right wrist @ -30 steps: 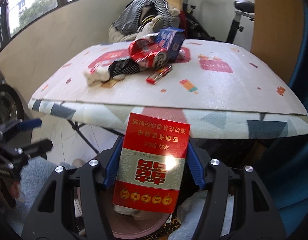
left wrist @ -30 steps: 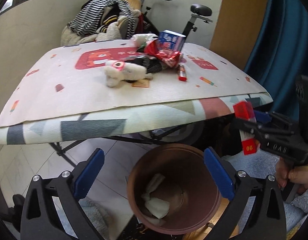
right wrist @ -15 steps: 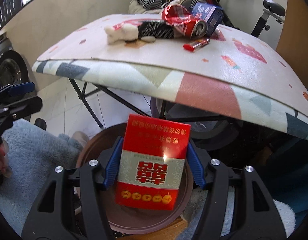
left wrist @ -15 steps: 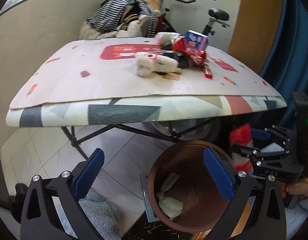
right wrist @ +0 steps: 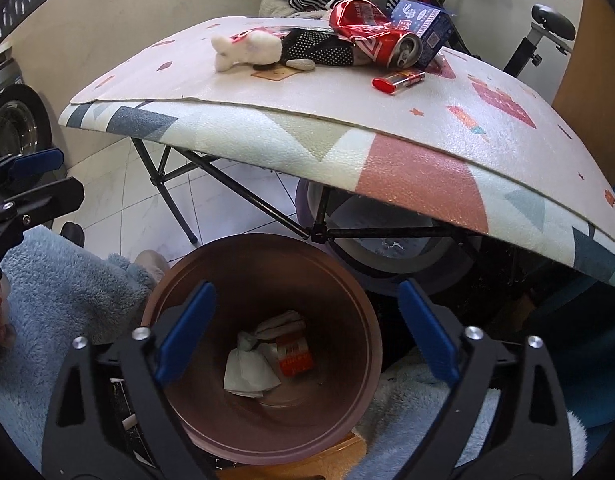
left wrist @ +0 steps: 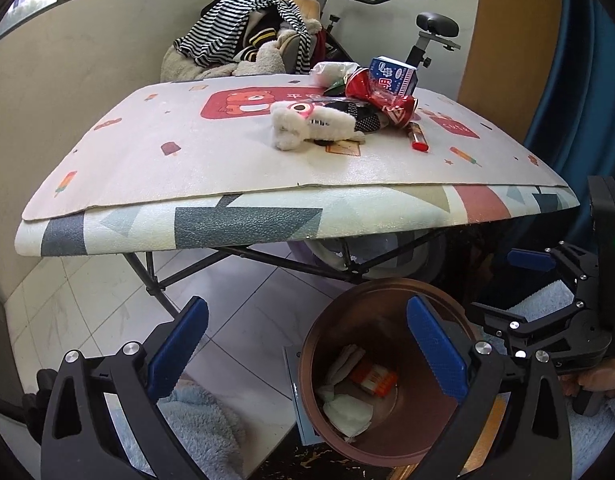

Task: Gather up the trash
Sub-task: 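Move both grippers back over the table toward the remaining trash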

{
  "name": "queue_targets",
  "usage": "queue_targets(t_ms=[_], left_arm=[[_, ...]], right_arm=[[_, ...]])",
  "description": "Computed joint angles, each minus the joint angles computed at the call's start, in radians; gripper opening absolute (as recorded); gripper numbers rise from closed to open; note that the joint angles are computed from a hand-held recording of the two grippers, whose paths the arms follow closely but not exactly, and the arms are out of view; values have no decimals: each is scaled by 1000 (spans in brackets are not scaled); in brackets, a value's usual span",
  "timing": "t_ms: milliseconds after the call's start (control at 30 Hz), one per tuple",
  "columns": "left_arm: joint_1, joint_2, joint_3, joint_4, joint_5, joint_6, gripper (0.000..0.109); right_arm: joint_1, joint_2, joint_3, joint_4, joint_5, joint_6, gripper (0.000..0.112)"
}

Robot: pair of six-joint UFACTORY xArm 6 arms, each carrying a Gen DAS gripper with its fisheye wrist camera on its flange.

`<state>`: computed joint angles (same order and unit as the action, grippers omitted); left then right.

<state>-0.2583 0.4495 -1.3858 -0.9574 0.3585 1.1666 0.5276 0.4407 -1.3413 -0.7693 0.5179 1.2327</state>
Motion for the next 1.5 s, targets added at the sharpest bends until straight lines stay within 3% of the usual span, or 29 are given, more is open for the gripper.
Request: queue_targets(t_ms=[200, 433, 667, 767, 1000, 1300, 1500], left_arm=[[-3, 0, -20, -37, 27, 54, 97], [-24, 10, -66, -92, -1, 128, 97], [-13, 71, -194, -14, 23, -14, 97], [-3, 101, -259, 27, 70, -84, 97], [5, 175, -386, 104, 106, -173, 97], [16, 293, -571, 225, 181, -308, 97], [19, 366, -691, 303, 203, -396, 97]], right_arm=[[-11, -17, 5, -7, 14, 28, 97], [-35, -74, 39, -69, 19, 108, 97], [-104, -109, 68, -41, -64, 117, 97], [-115, -112, 53, -84, -29, 124, 97], [-153, -95, 20, -2, 0, 4, 97], [-167, -4, -121, 48, 133, -113, 97], [-199, 39, -172, 147, 115, -170, 97]])
